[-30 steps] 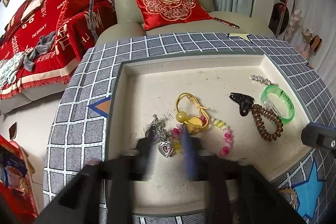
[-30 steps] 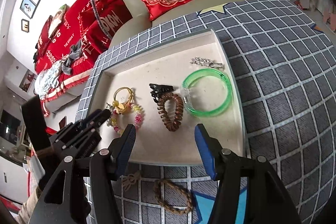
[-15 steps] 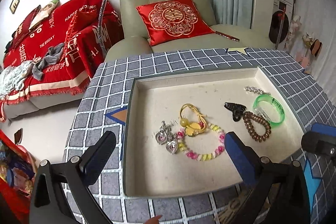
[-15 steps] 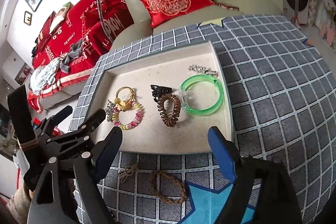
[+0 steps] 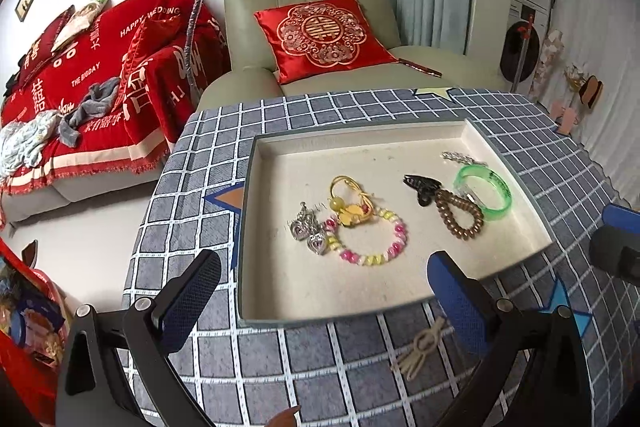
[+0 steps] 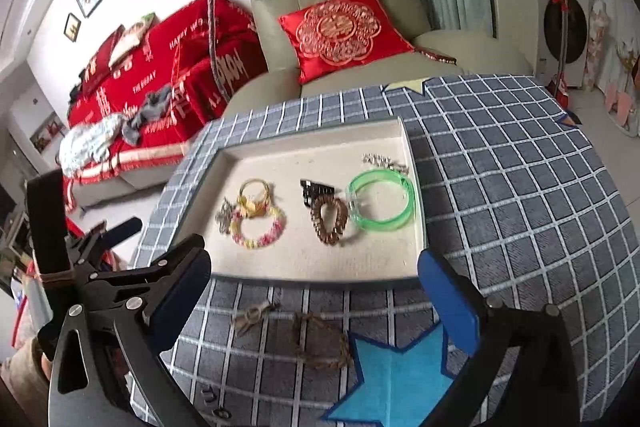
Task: Organize jewelry
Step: 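Withdraw both grippers from the tray toward the remaining jewelry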
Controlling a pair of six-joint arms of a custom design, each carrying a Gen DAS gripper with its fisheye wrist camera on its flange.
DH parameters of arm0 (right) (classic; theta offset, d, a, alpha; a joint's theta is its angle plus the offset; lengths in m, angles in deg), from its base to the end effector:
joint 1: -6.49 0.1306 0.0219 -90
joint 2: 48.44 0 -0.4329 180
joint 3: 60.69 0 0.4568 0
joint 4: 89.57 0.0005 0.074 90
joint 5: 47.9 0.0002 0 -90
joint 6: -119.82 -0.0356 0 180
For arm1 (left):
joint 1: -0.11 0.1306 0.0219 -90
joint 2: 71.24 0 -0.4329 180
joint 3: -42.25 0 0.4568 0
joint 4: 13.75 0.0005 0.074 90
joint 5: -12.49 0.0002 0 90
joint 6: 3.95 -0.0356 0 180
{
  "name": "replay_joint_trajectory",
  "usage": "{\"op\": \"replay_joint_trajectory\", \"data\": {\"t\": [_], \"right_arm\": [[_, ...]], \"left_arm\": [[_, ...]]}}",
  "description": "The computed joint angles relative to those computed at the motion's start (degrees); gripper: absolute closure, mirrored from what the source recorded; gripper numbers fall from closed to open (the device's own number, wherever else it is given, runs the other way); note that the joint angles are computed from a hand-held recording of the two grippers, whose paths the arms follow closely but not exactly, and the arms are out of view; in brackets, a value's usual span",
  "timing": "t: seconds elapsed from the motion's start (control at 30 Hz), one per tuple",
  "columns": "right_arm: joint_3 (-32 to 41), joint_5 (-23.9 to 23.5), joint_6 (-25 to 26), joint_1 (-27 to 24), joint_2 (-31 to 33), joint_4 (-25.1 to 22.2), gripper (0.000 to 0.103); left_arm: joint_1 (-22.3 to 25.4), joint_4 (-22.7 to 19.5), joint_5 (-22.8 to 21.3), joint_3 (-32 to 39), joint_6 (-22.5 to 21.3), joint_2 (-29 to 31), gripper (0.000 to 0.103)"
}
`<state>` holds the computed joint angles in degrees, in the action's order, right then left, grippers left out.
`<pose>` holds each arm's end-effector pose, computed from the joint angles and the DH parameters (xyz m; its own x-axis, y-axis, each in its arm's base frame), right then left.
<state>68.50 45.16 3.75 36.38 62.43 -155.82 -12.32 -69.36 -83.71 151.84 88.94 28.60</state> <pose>0.5934 0.3383 0.5972 -0.7832 0.0560 -0.6193 -0.1363 0.9562 0.2589 0.6083 -0.1306 0.5558 -0.7070 0.1045 -0.6994 0.1050 0.9936 0.0423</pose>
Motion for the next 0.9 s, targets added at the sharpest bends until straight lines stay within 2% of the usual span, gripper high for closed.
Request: {"op": "replay_joint_trajectory", "data": {"t": [0.07, 0.2, 0.37, 0.6, 0.9], "right_arm": [[0.0, -0.5, 0.0, 0.0, -0.2, -1.3, 0.000], [-2.5, -1.1, -0.7, 0.1, -1.9, -1.0, 0.000], [-6.0, -2.5, -1.0, 0.0, -4.0, -1.0, 0.000], [-10.2, -3.8, -0.2, 0.0, -5.5, -2.1, 0.000], [-11.2, -3.0, 5.4, 0.9, -4.6, -4.4, 0.000]], "left_arm": [[-0.3, 0.6, -0.4, -1.3, -0.7, -1.2, 0.000], [-0.6, 1.2, -0.8, -3.6, -1.5, -3.1, 0.000], [-0.4, 1.9, 0.6, -7.9, -1.8, -6.0, 0.000], [-0.7, -0.4, 2.7, -11.4, -3.1, -7.2, 0.000], [-1.7, -1.8, 3.2, -11.0, -4.0, -5.4, 0.000]]}}
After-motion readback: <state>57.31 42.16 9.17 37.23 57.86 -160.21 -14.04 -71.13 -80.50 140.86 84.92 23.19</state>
